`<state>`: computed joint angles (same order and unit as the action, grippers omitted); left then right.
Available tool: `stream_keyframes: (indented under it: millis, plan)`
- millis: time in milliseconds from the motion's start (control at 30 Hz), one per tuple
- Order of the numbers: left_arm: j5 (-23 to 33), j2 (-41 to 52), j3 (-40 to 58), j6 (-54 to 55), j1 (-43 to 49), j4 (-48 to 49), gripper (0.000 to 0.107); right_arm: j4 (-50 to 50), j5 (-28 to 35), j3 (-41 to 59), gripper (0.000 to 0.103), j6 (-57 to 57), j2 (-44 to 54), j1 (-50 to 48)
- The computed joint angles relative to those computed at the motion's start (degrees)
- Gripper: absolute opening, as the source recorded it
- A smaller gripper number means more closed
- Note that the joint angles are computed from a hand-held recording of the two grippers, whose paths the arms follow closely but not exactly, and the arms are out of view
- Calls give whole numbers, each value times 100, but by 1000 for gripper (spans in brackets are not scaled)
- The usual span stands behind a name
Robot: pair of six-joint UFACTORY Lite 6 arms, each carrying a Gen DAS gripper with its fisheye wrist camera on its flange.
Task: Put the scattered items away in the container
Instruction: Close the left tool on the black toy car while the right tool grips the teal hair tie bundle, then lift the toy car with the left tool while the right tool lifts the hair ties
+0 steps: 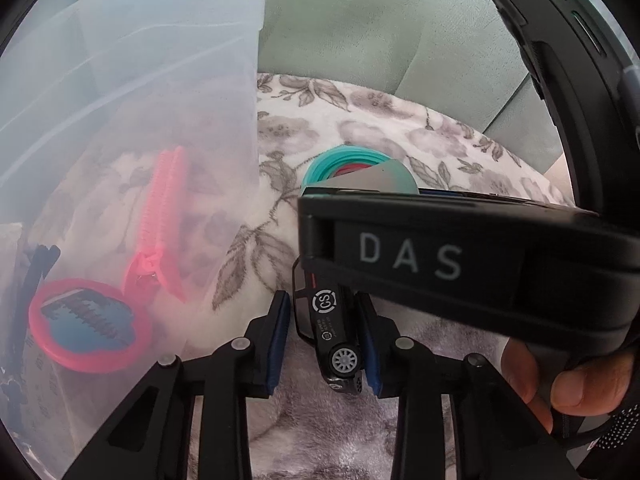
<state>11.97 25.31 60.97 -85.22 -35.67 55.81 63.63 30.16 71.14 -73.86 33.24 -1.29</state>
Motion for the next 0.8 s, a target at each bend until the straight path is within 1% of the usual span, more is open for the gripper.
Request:
stream_keyframes:
  millis: [67, 167, 233, 300, 333, 367, 433, 467, 500, 567, 667, 800]
  plan:
    - [-47, -29, -38, 80, 84, -9, 33, 11, -104, -7, 72, -28, -5, 65]
    - [-118, -83, -110, 117, 207, 76, 31, 131, -106, -34, 67, -47, -19, 53]
    - [-146, -119, -148, 218, 261, 31, 30, 125, -143, -59, 66, 4, -54, 67]
    - [21, -16, 2, 55, -4, -37, 30, 154, -155, -168, 64, -17, -155, 45]
    - [2, -34, -20, 97, 20, -63, 30, 197, -165, -194, 61, -1, -172, 47]
    - [99, -116, -91, -101, -174, -47, 30, 225, -142, -215, 56, 34, -194, 10]
    - [141, -158, -132, -149, -177, -40, 30, 282, -21, -265, 51, 108, -253, -120]
    - [177, -131, -110, -369, -446, -41, 30, 301, 61, -283, 49, 137, -265, -193]
    - [212, -168, -140, -397, -475, -64, 30, 331, 140, -316, 48, 138, -285, -260]
    - [209, -525, -522, -564, -555, 20, 30, 430, 223, -462, 45, 74, -399, -361]
    - [223, -476, -469, -577, -612, -37, 30, 604, 303, -775, 40, -67, -691, -510]
    - [219, -491, -495, -600, -607, -12, 30, 749, 439, -1203, 39, -144, -1075, -702]
